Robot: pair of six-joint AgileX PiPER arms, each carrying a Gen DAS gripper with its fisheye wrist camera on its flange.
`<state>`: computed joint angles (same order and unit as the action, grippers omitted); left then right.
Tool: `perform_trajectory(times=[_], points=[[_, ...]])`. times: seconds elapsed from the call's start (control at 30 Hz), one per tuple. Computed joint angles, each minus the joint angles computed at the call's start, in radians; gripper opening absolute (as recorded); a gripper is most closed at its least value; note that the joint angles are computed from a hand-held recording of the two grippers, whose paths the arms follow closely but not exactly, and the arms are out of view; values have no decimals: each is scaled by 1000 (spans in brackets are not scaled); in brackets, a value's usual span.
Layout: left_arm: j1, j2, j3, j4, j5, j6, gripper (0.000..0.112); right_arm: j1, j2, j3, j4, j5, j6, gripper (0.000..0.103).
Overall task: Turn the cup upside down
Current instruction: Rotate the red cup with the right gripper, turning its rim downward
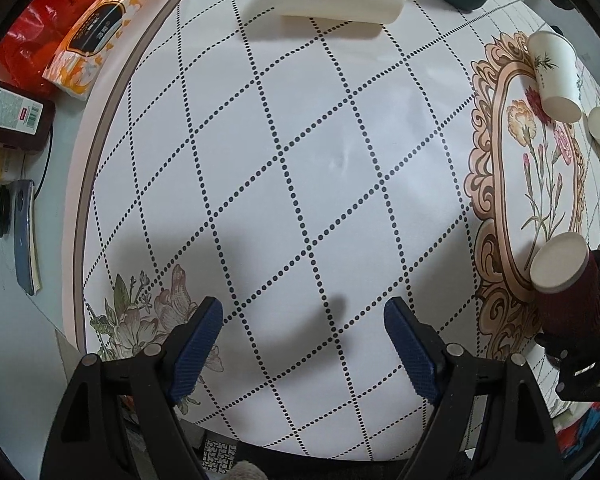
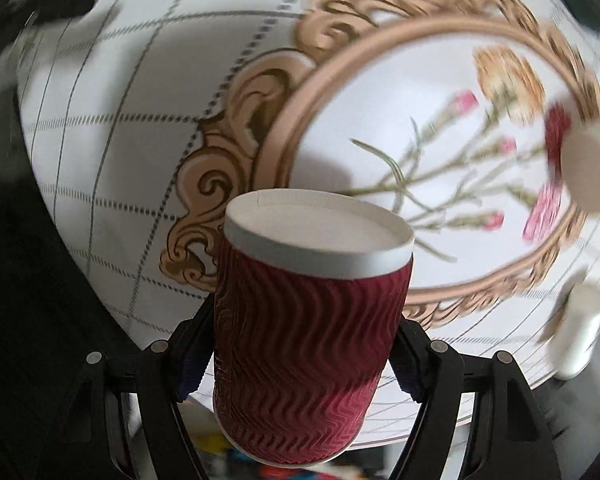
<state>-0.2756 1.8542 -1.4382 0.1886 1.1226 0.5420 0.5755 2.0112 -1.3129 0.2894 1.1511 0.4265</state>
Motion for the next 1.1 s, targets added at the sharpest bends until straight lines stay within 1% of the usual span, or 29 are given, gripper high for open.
perform_trajectory(times=[0.23, 0.33, 0.4, 0.47, 0.6, 0.63, 0.67, 0.7, 0.73, 0.83, 0.9, 0.93, 0.97, 1.0, 1.1], points=[[-20, -24, 33, 4, -4, -10, 82, -95, -90, 178, 102, -144, 106, 77], [-10, -10, 26, 4, -10, 4, 82, -130, -100, 214, 140, -173, 123, 77], [-16, -13, 30, 5, -9, 1, 82, -171, -124, 275, 159, -201, 96, 77], [-18, -15, 31, 5, -7, 3, 82, -182, -132, 295, 165, -213, 101, 78], [-36, -27, 41, 6, -3, -8, 82, -230, -206, 426, 207, -266, 61, 78], [-43, -25, 37, 7, 0, -14, 82, -246, -214, 441, 216, -270, 54, 78], [-45, -28, 39, 7, 0, -15, 82, -298, -225, 442, 205, -245, 26, 78], [-43, -31, 56, 8, -14, -14, 82, -312, -231, 454, 205, -246, 15, 78], [-44, -31, 55, 7, -13, -16, 82, -331, -216, 441, 198, -240, 3, 78], [-46, -34, 57, 7, -10, -17, 82, -346, -208, 430, 194, -229, 0, 78], [-47, -31, 54, 10, -10, -18, 82, -361, -217, 454, 213, -235, -13, 78], [-47, -31, 55, 9, -11, -17, 82, -352, -208, 423, 216, -217, 6, 79], [-47, -31, 54, 9, -10, -17, 82, -358, -208, 423, 208, -213, 12, 79], [-46, -30, 52, 9, -10, -16, 82, -325, -225, 416, 231, -189, 41, 79], [-48, -35, 52, 8, -8, -14, 82, -366, -233, 428, 228, -180, 20, 80]])
